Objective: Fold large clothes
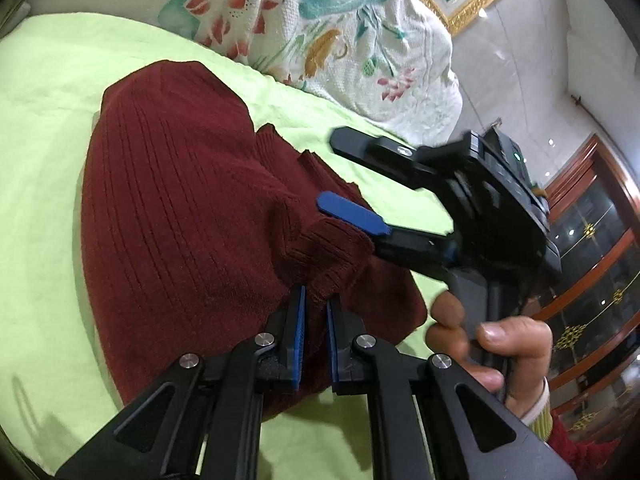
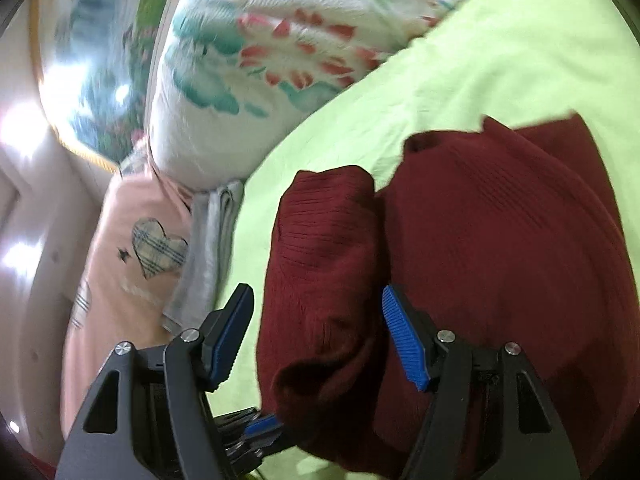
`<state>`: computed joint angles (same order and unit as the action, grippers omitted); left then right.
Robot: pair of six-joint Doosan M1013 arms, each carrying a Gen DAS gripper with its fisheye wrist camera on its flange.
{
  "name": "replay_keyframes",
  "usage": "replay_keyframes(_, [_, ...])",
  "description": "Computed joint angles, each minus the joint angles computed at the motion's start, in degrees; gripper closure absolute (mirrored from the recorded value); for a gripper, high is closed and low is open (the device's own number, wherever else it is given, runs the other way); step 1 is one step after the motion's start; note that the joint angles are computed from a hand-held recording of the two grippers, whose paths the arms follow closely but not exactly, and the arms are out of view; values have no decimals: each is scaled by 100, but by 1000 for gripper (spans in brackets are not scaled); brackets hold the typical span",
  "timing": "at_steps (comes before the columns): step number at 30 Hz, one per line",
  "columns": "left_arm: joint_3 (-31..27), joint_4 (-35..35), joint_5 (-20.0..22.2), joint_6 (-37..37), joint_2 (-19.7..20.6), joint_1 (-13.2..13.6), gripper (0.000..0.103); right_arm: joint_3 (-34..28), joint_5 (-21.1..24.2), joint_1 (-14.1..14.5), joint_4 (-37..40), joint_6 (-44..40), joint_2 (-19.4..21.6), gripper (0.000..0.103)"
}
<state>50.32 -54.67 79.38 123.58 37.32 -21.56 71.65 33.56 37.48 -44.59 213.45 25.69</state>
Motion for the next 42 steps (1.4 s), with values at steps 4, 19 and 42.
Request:
replay_keyframes(4, [-29,-127,110,-89,50,53,96,-101,-471,-290,1594,-1464,166,27])
replay_keyframes(19, [-243,-263,343,7,105,26,96,-135,-1037,-572,2468,-2550,202,85])
replay_keyframes(42, [-563,325,909,184,313,-838,96,926,813,-156,510,-872,-685,87])
